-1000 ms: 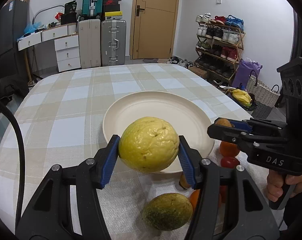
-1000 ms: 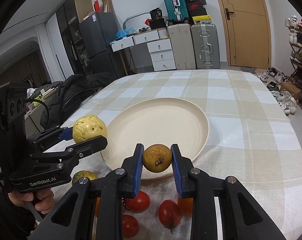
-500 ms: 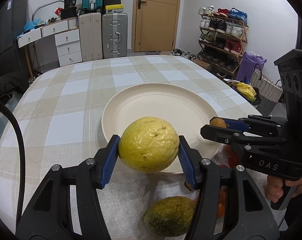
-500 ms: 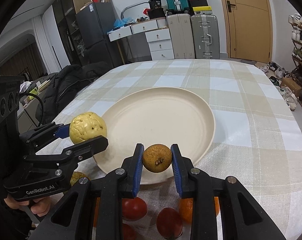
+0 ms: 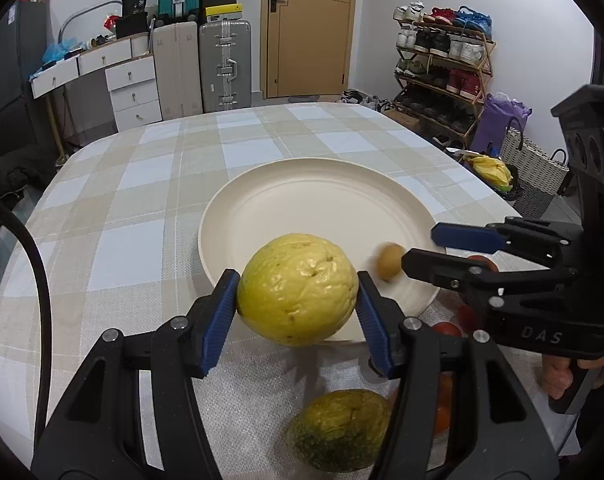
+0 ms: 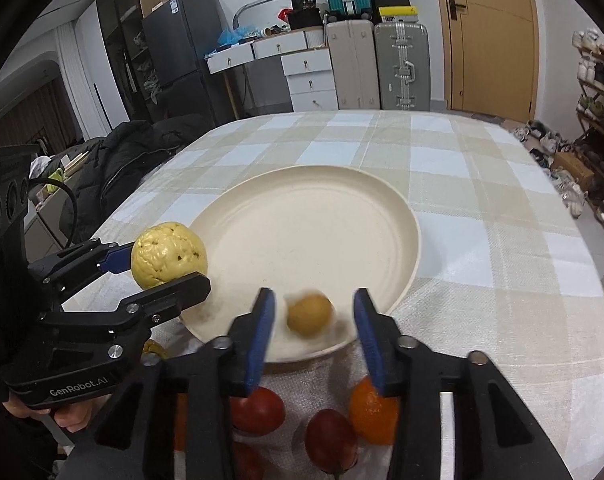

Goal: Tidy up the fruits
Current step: 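Release the yellow citrus and kiwi onto the plate with both grippers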

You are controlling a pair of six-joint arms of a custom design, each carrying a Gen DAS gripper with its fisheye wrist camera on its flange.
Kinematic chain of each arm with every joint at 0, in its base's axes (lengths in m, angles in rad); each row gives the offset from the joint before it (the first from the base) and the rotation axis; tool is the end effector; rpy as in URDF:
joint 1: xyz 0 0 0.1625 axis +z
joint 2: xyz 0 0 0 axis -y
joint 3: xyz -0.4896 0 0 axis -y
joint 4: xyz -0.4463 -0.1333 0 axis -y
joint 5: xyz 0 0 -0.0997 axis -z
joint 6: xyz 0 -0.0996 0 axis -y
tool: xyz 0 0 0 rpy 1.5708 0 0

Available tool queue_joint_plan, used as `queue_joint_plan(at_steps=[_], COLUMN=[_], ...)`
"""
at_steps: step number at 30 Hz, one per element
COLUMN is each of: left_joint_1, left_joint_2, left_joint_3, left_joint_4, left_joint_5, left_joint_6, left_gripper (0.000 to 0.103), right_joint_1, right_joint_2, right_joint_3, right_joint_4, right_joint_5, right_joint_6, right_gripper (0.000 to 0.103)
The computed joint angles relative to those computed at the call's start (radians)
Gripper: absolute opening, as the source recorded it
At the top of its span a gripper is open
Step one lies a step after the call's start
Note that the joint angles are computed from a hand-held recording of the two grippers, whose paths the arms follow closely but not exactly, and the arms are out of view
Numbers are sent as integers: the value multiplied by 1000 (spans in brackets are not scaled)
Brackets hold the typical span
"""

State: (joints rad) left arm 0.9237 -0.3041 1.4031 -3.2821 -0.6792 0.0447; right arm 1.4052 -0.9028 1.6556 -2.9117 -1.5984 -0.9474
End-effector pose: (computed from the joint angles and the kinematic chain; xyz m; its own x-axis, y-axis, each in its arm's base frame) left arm -0.3066 -0.7554 -0.0823 -0.7480 0.0511 -0.6618 0.5273 0.6513 -0.5457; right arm 0.0023 -0.7782 0.2142 -0.6855 -0.5612 0.4638 -0.7184 0.6251 -0.3052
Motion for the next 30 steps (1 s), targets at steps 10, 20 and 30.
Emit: queue_joint_plan(at_steps=[10,20,30], left_joint_1=[-31,-78,-97], left_joint_2=[-50,-92,-96], left_joint_3=[98,204,224], left_joint_4=[-117,-176,-141], left_joint_5=[15,63,79], left_joint_6=[1,-34,-42], left_gripper=[90,102,102], right_joint_1=[-34,-51,-70], right_joint_2=[-77,-129,-132], right_joint_3=[67,90,55], right_joint_4=[-48,-45,-10], right_joint_5=[53,56,24], right_joint_6=[30,31,85], right_gripper=[102,103,103])
